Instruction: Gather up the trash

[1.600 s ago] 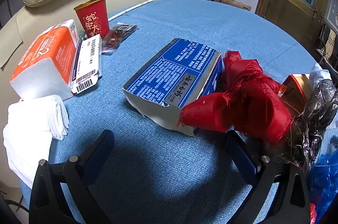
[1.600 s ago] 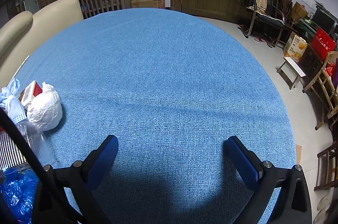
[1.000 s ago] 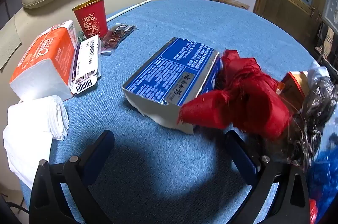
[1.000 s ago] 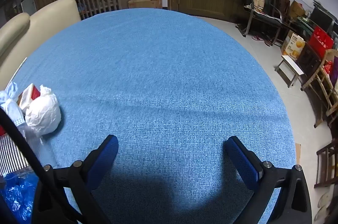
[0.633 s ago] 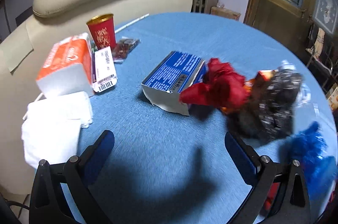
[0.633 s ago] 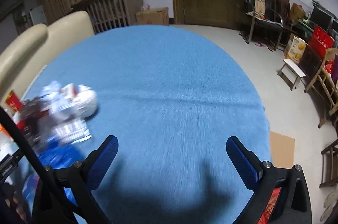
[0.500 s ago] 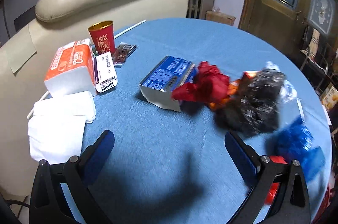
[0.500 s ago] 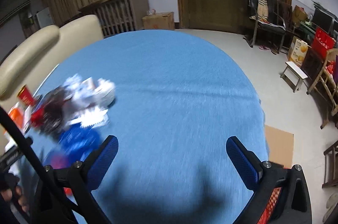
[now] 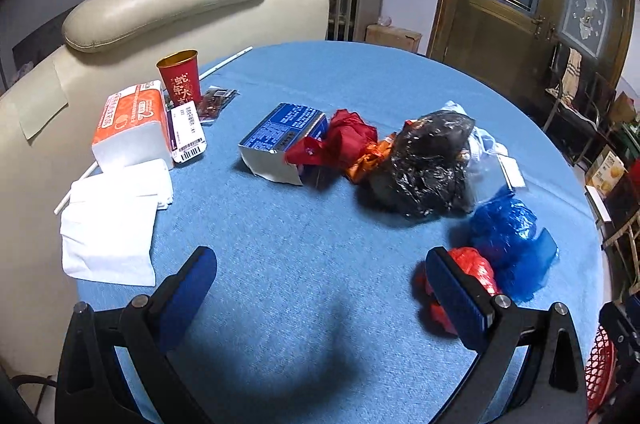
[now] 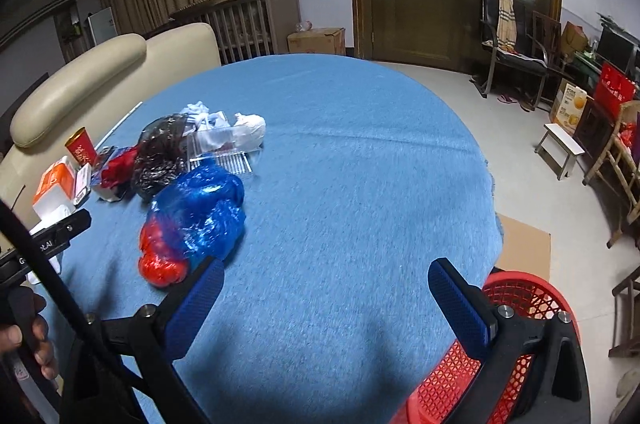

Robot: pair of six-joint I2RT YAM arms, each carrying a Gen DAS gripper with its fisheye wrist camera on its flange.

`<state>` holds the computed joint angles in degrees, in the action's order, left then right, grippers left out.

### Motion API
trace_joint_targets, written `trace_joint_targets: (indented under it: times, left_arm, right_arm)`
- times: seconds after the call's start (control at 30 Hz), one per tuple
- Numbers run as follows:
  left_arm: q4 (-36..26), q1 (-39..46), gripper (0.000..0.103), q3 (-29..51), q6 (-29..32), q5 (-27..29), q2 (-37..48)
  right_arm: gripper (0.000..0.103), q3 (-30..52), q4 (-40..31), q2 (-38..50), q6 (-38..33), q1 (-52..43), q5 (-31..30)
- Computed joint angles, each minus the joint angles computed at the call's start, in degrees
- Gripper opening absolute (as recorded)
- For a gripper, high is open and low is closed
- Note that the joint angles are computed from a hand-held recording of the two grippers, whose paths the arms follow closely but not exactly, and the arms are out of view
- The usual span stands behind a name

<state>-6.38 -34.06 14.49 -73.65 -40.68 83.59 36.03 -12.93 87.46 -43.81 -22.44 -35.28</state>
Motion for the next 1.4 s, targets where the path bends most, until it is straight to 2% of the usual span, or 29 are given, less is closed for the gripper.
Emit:
trace_joint_targets:
  times: [0.7, 1.4]
  left_arm:
    - [-2.7, -3.7, 0.103, 1.6, -2.4, -0.8, 0.1]
    - [-2.7, -4.4, 0.103, 3.3, -1.7, -0.7, 2.4]
  right_arm:
    - [0.103, -1.3, -2.0, -3.2, -2.2, -1.4, -1.8]
    - [0.103, 0.0, -1.9, -0.7, -2.2, -2.1, -1.4]
